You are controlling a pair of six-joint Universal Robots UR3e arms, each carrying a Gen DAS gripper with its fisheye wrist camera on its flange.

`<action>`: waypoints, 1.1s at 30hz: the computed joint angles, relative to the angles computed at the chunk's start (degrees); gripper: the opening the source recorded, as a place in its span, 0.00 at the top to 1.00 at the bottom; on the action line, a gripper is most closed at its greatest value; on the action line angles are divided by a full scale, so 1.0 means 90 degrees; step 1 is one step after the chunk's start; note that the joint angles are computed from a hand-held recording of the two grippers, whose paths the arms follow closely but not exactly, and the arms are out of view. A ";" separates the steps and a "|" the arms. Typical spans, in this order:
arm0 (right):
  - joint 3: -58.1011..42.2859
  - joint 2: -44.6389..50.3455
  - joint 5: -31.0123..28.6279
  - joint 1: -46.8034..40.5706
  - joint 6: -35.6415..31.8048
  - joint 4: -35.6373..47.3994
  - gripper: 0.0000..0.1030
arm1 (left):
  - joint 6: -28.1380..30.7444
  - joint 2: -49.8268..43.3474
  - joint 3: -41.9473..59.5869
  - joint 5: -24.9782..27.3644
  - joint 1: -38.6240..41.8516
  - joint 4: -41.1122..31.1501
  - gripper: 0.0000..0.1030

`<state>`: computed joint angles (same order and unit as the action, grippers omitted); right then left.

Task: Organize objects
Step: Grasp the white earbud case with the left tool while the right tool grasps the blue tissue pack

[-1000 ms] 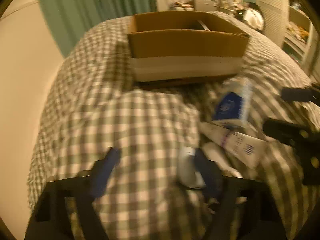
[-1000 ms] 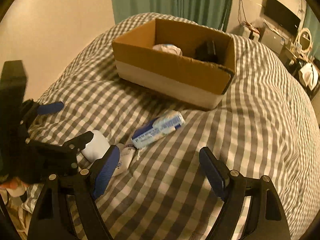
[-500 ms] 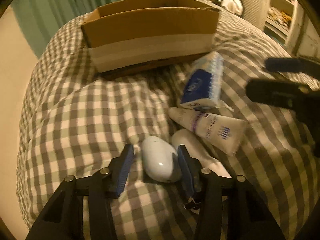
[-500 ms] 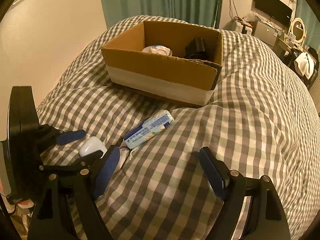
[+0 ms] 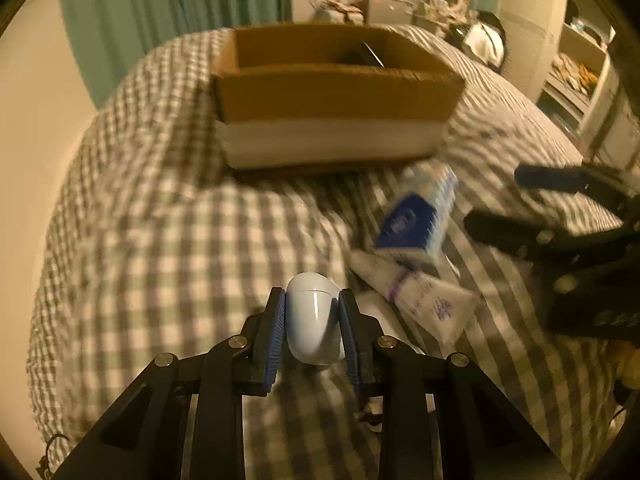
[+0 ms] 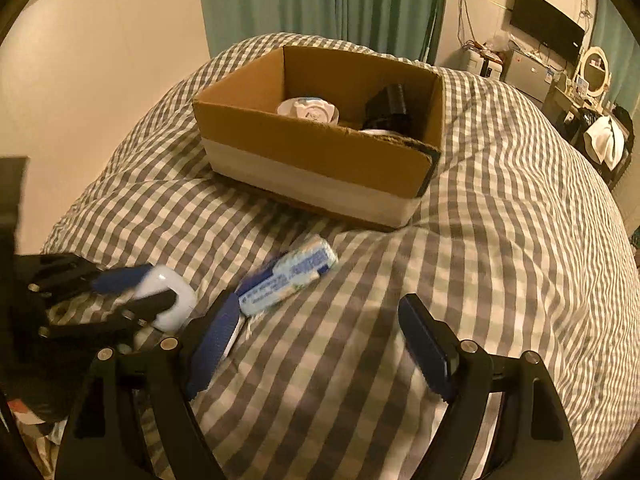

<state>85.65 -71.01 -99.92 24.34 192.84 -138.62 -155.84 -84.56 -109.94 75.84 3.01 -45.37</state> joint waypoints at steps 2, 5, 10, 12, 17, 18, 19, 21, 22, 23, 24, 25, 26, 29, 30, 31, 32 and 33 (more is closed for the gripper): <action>-0.0407 0.0301 -0.0092 0.0044 -0.0134 0.0200 0.18 | -0.0056 0.0051 0.0134 -0.0031 0.0142 -0.0004 0.74; -0.0969 0.0706 -0.0187 0.0115 -0.0211 0.0452 0.15 | -0.0158 0.0061 0.0160 0.0013 0.0318 0.0214 0.74; -0.2201 0.1573 -0.0219 0.0249 -0.0331 0.0983 0.15 | -0.0241 -0.0281 0.0450 0.0135 0.0497 0.0296 0.74; -0.2938 0.2071 -0.0326 0.0309 -0.0293 0.1585 0.15 | -0.0226 -0.0276 0.0416 0.0065 0.0586 0.0277 0.74; -0.3901 0.2907 -0.0731 0.0518 -0.0234 0.2418 0.14 | -0.0175 -0.0228 0.0337 -0.0026 0.0666 0.0271 0.74; -0.3966 0.2962 -0.0781 0.0557 -0.0271 0.2452 0.15 | -0.0142 -0.0221 0.0325 -0.0041 0.0677 0.0261 0.74; -0.3942 0.2963 -0.0780 0.0583 -0.0327 0.2399 0.17 | -0.0140 -0.0218 0.0309 -0.0032 0.0665 0.0267 0.74; -0.3799 0.2901 -0.0740 0.0594 -0.0369 0.2246 0.30 | -0.0128 -0.0188 0.0294 -0.0063 0.0698 0.0233 0.74; -0.3721 0.2869 -0.0701 0.0580 -0.0370 0.2185 0.30 | -0.0112 -0.0168 0.0286 -0.0081 0.0718 0.0212 0.74; -0.3593 0.2816 -0.0666 0.0560 -0.0362 0.2081 0.30 | -0.0109 -0.0158 0.0284 -0.0082 0.0723 0.0201 0.74; -0.3484 0.2765 -0.0645 0.0549 -0.0360 0.1985 0.31 | -0.0117 -0.0170 0.0285 -0.0071 0.0715 0.0222 0.74; -0.3334 0.2693 -0.0631 0.0540 -0.0366 0.1848 0.31 | -0.0117 -0.0170 0.0285 -0.0071 0.0715 0.0222 0.74; -0.3177 0.2611 -0.0618 0.0536 -0.0368 0.1705 0.31 | -0.0105 -0.0166 0.0285 -0.0060 0.0714 0.0225 0.74; -0.2659 0.2310 -0.0519 0.0491 -0.0353 0.1242 0.32 | -0.0079 -0.0134 0.0314 -0.0073 0.0735 0.0131 0.74; -0.2492 0.2201 -0.0479 0.0470 -0.0336 0.1100 0.32 | -0.0061 -0.0131 0.0339 -0.0103 0.0750 0.0062 0.74; -0.2330 0.2085 -0.0434 0.0445 -0.0310 0.0975 0.32 | -0.0050 -0.0104 0.0348 -0.0129 0.0762 -0.0003 0.74; -0.2160 0.1947 -0.0375 0.0418 -0.0270 0.0872 0.32 | -0.0019 -0.0072 0.0382 -0.0188 0.0801 -0.0109 0.75; -0.1979 0.1803 -0.0328 0.0401 -0.0229 0.0751 0.32 | -0.0023 -0.0046 0.0397 -0.0200 0.0801 -0.0161 0.75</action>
